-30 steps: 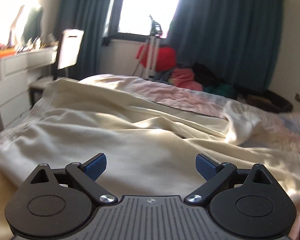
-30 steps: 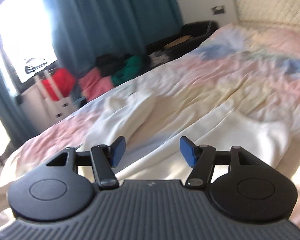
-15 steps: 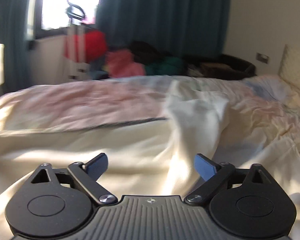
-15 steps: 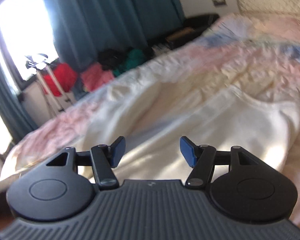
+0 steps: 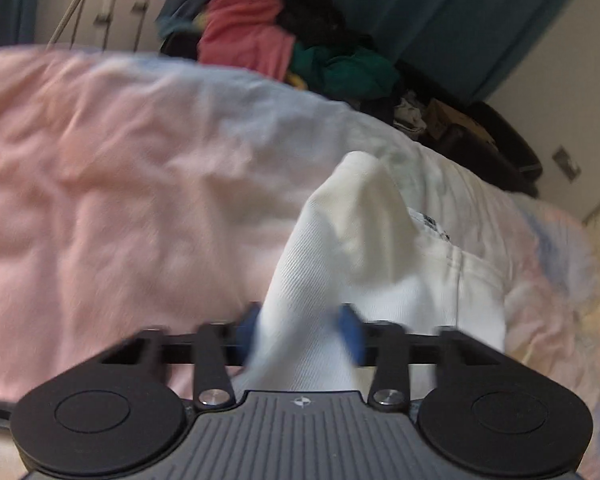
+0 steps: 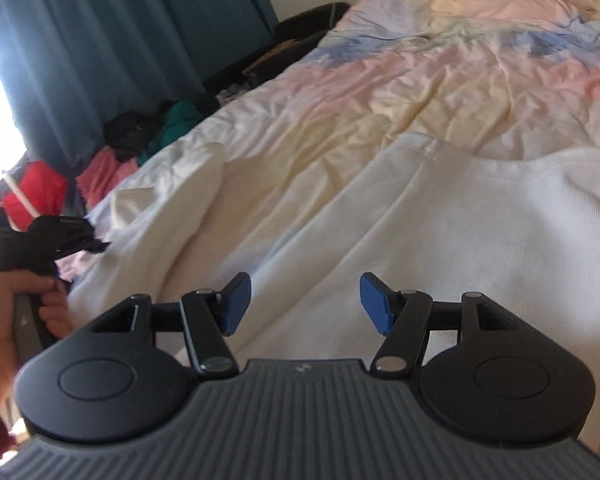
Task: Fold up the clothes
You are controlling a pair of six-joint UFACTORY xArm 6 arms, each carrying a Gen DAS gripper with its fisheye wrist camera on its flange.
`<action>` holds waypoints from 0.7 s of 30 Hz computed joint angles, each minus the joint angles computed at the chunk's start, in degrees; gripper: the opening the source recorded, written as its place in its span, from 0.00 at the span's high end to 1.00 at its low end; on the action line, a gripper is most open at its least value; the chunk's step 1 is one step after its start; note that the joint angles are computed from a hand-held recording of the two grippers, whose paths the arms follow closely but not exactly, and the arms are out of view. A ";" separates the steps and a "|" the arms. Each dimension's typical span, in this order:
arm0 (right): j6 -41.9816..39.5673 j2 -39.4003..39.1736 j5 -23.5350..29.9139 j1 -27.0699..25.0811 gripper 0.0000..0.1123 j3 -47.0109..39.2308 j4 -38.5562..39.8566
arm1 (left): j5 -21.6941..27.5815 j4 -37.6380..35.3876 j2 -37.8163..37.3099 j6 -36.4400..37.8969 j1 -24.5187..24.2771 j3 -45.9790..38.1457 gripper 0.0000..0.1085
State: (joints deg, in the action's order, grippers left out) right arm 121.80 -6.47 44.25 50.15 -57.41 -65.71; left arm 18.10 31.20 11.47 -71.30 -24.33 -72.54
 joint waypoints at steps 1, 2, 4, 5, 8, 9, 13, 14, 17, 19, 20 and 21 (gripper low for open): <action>-0.11 0.32 -0.25 -0.29 0.44 -0.14 0.41 | 0.25 3.99 0.32 -1.84 -0.38 -0.79 0.93; 0.03 0.34 -0.95 -0.58 0.44 0.00 0.56 | -0.07 9.04 0.06 -4.05 -0.96 -1.19 0.95; 0.72 0.04 -0.71 -0.37 0.44 0.16 -0.08 | -2.13 18.05 -0.52 -6.15 -2.37 -1.96 0.95; 1.13 -0.19 -0.08 -0.05 0.44 0.24 -0.68 | -3.98 22.06 -0.72 -6.05 -3.14 -2.47 0.95; 4.33 -1.75 4.13 1.51 0.44 1.05 -3.47 | -10.04 20.63 -0.90 1.04 -6.03 -2.85 0.95; 5.75 -2.48 5.75 2.01 0.44 1.51 -4.32 | -11.30 15.36 -0.87 6.67 -7.55 -2.55 0.95; 10.38 -5.24 11.07 3.19 0.43 3.41 -5.52 | -6.87 0.99 0.21 21.35 -14.12 -3.13 0.85; 10.87 -5.79 11.93 3.31 0.43 3.78 -5.48 | -5.60 0.66 -0.04 21.40 -15.23 -2.76 0.85; 10.89 -7.21 12.66 3.38 0.43 4.80 -5.45 | -1.58 3.82 -4.21 16.36 -17.80 1.07 0.65; 10.56 -8.36 12.30 2.85 0.43 5.63 -5.04 | 2.07 10.28 -9.88 7.91 -20.01 5.61 0.47; 10.79 -8.90 11.93 2.63 0.43 6.08 -4.92 | 2.85 12.30 -13.71 4.86 -20.86 9.16 0.45; 11.02 -9.44 11.55 2.41 0.43 6.52 -4.79 | 3.84 13.99 -17.57 2.09 -21.83 12.58 0.44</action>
State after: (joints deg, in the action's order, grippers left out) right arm 132.82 -15.90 55.80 52.56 -50.89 -70.50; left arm 21.94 45.19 -6.10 -69.21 -46.16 -59.96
